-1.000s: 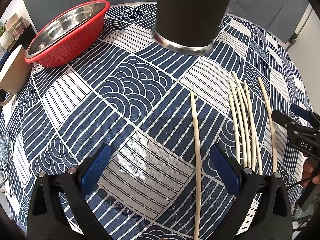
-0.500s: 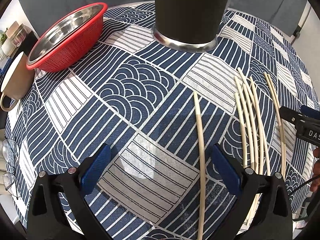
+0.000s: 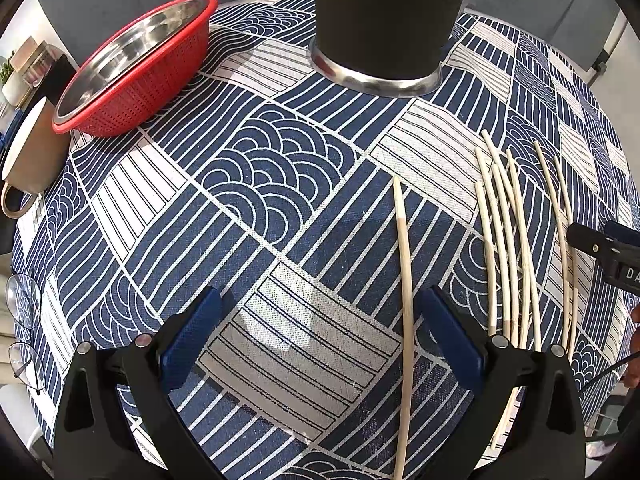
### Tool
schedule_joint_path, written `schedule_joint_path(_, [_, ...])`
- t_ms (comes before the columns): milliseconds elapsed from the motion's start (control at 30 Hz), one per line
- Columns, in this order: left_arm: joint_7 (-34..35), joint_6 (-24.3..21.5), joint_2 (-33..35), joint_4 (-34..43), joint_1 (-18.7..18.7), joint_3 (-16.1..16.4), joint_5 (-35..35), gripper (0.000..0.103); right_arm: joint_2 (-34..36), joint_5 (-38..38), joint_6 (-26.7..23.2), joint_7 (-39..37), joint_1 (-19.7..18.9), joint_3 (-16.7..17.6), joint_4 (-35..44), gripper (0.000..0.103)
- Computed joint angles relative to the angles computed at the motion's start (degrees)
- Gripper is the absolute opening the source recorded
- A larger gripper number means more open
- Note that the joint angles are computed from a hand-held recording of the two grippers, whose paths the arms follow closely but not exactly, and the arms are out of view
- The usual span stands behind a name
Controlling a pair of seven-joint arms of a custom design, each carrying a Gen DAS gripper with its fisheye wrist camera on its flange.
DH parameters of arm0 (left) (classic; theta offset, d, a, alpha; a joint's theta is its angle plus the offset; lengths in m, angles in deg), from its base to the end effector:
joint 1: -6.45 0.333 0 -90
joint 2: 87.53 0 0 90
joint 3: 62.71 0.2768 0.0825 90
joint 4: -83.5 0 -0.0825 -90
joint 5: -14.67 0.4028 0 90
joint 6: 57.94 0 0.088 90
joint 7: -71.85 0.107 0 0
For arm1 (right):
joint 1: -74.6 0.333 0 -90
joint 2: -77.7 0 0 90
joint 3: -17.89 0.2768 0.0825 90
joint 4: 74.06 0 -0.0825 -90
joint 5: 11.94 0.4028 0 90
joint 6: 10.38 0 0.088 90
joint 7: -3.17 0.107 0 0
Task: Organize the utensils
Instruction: 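Close the right gripper on a wooden stick while the left gripper grasps another stick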
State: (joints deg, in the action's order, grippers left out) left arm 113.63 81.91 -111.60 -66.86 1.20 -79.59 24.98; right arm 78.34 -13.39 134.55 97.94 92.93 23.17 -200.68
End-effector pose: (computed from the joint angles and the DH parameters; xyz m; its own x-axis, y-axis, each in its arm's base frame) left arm 0.4172 -0.1606 0.3568 0.3390 -0.9403 -0.0293 -0.8945 -0.3125 -0.3198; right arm 0.5244 0.2295 0.3554 0.3411 -0.9400 -0.0062 -0.8962 -0.3232 -0.3039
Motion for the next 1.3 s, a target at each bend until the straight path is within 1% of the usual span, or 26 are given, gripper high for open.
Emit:
schedule_joint_path(67, [1.6,-0.9,0.0,0.3,-0.6,0.9,-1.4,0.097,-0.6,0.3,0.5,-1.0,-0.1,-0.1,-0.6,0.082])
schedule_joint_path(133, [3.6,-1.7,-0.3,0.3,-0.9,1.6,-2.4,0.096,-1.6,1.0,0.7,-2.4,-0.4,-0.4,-1.3,0.070])
schedule_joint_path(167, [4.7,-2.0,-0.3,0.4,-1.0,1.9,-3.0,0.094,-1.7,1.3,0.7,-3.0,-0.5,-0.5,-1.4,0.068])
schedule_joint_path(233, [6.5,-2.7,-0.9,0.3,-1.1,2.4,-3.9,0.091,-2.1,1.8,0.6,-4.3,-0.8,-0.8,-1.6,0.059])
schedule_joint_path(300, [7.3,-3.1,-1.7,-0.1,-0.9,2.4,-4.5,0.084,-2.4,2.0,0.7,-5.1,-1.0,-1.0,-1.8,0.052])
schedule_joint_path(333, [7.7,-3.3,-2.2,-0.4,-0.8,2.5,-4.8,0.083,-2.5,2.3,0.7,-5.6,-1.1,-1.2,-1.9,0.048])
schedule_joint_path(367, [7.9,-3.5,-2.8,-0.7,-0.7,2.4,-5.1,0.079,-2.7,2.4,0.8,-5.9,-1.1,-1.2,-2.0,0.047])
schedule_joint_path(467, [8.6,-4.3,-4.5,-1.5,-0.5,2.4,-5.9,0.067,-3.2,2.6,0.6,-6.9,-1.2,-1.3,-2.5,0.036])
schedule_joint_path(500, [9.1,-4.5,-4.9,-1.7,-0.5,2.5,-6.1,0.063,-3.3,2.8,0.4,-7.2,-1.3,-1.4,-2.5,0.030])
schedule_joint_path(533, [9.4,-4.5,-5.4,-2.0,-0.5,2.5,-6.3,0.062,-3.5,2.8,0.3,-7.2,-1.4,-1.4,-2.6,0.024])
schedule_joint_path(600, [9.4,-4.8,-6.7,-3.0,-0.3,2.3,-6.7,0.054,-3.6,2.4,-0.1,-7.6,-1.5,-1.5,-2.6,0.015])
schedule_joint_path(633, [8.8,-4.9,-7.3,-3.3,-0.1,2.0,-6.7,0.052,-3.3,2.4,-0.1,-7.8,-1.6,-1.6,-2.3,0.013])
schedule_joint_path(700, [8.3,-4.9,-9.0,-4.6,-0.1,1.6,-6.9,0.042,-3.4,2.3,-0.1,-8.6,-1.7,-1.7,-2.4,0.009])
schedule_joint_path(733, [7.9,-5.0,-9.7,-5.1,-0.2,1.5,-7.2,0.040,-3.5,2.1,-0.2,-8.9,-1.8,-1.7,-2.5,0.007])
schedule_joint_path(800, [7.4,-5.2,-11.2,-6.1,0.0,1.3,-7.2,0.029,-3.6,2.1,-0.4,-9.3,-1.9,-1.8,-2.5,0.005])
schedule_joint_path(833, [7.2,-5.0,-12.0,-6.8,0.0,1.2,-7.2,0.027,-3.6,1.8,-0.5,-9.2,-2.0,-1.8,-2.4,0.004])
schedule_joint_path(933, [7.1,-5.2,-14.2,-8.3,-0.1,1.3,-7.7,0.018,-3.4,3.3,-0.9,-9.6,-2.2,-2.1,-2.2,0.004])
schedule_joint_path(1000, [7.4,-5.6,-16.5,-9.9,-0.4,1.8,-8.6,0.009,-3.4,4.1,-0.9,-9.7,-2.5,-2.2,-2.2,0.004])
schedule_joint_path(1067, [7.6,-6.3,-18.9,-11.4,-0.7,2.5,-9.9,0.007,-3.1,6.3,-1.5,-10.5,-2.6,-2.4,-1.8,0.004])
schedule_joint_path(1167, [7.7,-6.7,-19.4,-11.6,-0.3,2.5,-11.0,0.005,-2.7,10.7,-2.9,-12.3,-3.0,-2.7,-0.9,0.004])
schedule_joint_path(1300, [7.5,-7.7,-19.5,-11.5,0.1,2.8,-12.3,0.005,-2.6,12.1,-3.6,-12.5,-3.6,-2.8,-0.4,0.004])
